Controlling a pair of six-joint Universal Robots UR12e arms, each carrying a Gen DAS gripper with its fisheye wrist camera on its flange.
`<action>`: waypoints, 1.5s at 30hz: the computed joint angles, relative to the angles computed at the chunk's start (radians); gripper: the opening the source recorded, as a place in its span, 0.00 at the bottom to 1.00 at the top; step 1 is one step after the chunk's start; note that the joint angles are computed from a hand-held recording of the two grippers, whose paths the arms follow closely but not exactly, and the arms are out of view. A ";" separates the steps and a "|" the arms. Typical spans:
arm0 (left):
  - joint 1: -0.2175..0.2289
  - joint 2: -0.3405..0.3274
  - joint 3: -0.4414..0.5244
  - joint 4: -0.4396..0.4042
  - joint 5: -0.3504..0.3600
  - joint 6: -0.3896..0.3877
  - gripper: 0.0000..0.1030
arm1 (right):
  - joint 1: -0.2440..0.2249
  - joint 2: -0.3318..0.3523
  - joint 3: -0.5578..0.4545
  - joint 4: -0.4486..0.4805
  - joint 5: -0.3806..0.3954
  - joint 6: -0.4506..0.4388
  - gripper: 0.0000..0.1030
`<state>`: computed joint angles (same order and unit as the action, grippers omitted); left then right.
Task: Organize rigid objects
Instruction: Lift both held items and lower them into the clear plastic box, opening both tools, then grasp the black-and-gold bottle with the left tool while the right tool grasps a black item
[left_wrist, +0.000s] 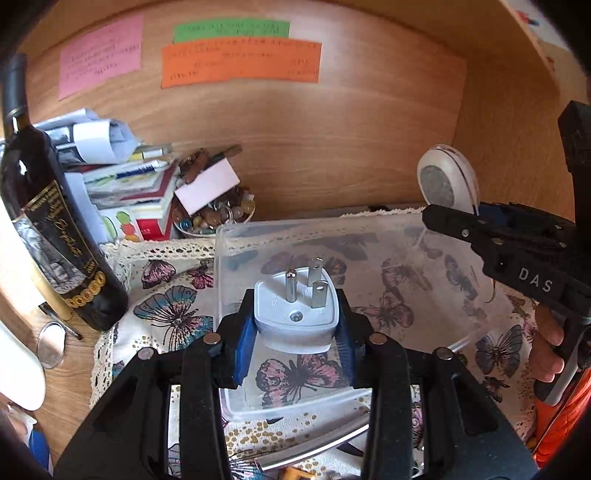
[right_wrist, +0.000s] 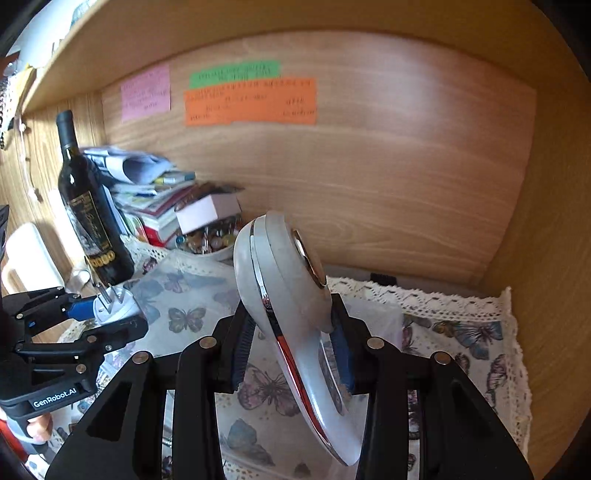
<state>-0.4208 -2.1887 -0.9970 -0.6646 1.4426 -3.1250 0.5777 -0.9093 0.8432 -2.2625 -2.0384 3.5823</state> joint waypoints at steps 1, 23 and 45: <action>0.000 -0.004 0.006 -0.010 0.002 0.001 0.37 | -0.002 0.001 0.000 0.007 0.010 0.003 0.34; -0.011 -0.002 -0.004 0.019 0.066 0.009 0.52 | -0.013 0.038 -0.061 0.164 0.112 0.011 0.43; 0.007 0.202 -0.304 0.248 0.124 -0.022 0.94 | 0.073 -0.089 0.129 -0.057 -0.029 0.035 0.74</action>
